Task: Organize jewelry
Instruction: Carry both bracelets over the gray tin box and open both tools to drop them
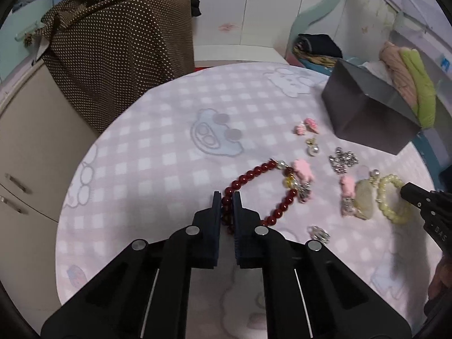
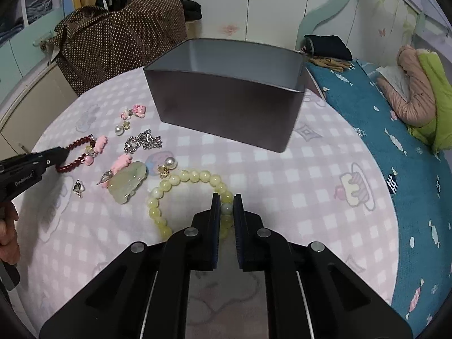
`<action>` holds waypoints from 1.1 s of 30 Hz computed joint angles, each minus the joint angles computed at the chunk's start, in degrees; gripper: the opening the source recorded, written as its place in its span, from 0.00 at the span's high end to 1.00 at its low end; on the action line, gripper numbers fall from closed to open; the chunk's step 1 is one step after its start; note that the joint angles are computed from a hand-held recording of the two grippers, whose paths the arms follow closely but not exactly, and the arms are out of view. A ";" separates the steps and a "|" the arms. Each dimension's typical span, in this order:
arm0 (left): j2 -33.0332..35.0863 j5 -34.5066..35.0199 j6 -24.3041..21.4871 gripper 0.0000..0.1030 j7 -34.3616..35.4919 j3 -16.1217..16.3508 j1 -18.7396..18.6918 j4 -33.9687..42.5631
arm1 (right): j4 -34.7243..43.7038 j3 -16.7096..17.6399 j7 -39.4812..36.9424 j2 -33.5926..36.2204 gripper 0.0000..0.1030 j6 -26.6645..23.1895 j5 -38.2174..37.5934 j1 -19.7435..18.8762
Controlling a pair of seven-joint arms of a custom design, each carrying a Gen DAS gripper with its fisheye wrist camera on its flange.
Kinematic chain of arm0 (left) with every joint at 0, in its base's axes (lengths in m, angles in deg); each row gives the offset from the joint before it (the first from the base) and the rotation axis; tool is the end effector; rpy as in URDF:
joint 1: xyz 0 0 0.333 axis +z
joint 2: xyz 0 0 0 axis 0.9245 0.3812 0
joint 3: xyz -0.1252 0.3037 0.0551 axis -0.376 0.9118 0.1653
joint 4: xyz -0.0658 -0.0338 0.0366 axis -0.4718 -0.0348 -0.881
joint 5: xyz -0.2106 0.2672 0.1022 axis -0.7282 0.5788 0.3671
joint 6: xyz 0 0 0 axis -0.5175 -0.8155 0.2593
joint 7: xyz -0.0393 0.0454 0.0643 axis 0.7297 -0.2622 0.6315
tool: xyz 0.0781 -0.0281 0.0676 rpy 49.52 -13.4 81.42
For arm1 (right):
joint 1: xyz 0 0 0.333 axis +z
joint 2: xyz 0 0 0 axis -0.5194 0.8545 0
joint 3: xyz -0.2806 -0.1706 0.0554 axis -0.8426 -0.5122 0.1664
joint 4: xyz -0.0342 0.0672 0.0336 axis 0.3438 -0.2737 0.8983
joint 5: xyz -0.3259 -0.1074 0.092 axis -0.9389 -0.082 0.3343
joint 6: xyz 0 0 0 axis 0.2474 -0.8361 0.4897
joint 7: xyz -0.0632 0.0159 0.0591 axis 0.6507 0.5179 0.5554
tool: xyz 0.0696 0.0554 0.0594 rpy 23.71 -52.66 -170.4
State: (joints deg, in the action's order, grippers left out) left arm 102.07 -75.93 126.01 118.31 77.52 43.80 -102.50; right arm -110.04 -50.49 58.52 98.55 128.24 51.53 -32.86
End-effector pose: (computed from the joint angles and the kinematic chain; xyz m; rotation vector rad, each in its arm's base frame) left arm 0.5415 -0.1188 0.3010 -1.9073 1.8866 -0.6666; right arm 0.5231 0.1016 0.3097 -2.0316 1.6170 -0.4779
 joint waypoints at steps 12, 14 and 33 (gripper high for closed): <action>-7.52 -8.79 5.64 0.93 9.66 9.84 -12.73 -6.51 | -2.82 12.87 4.90 -5.84 0.92 1.86 -11.31 -14.55; -8.71 -10.92 5.78 0.93 12.30 10.93 -14.81 -6.45 | -2.88 13.59 6.19 -7.01 0.92 2.09 -13.49 -15.48; -6.41 -4.77 1.72 0.93 14.53 -18.52 8.92 13.34 | 8.17 12.26 16.64 -7.09 0.92 1.33 -27.88 -18.19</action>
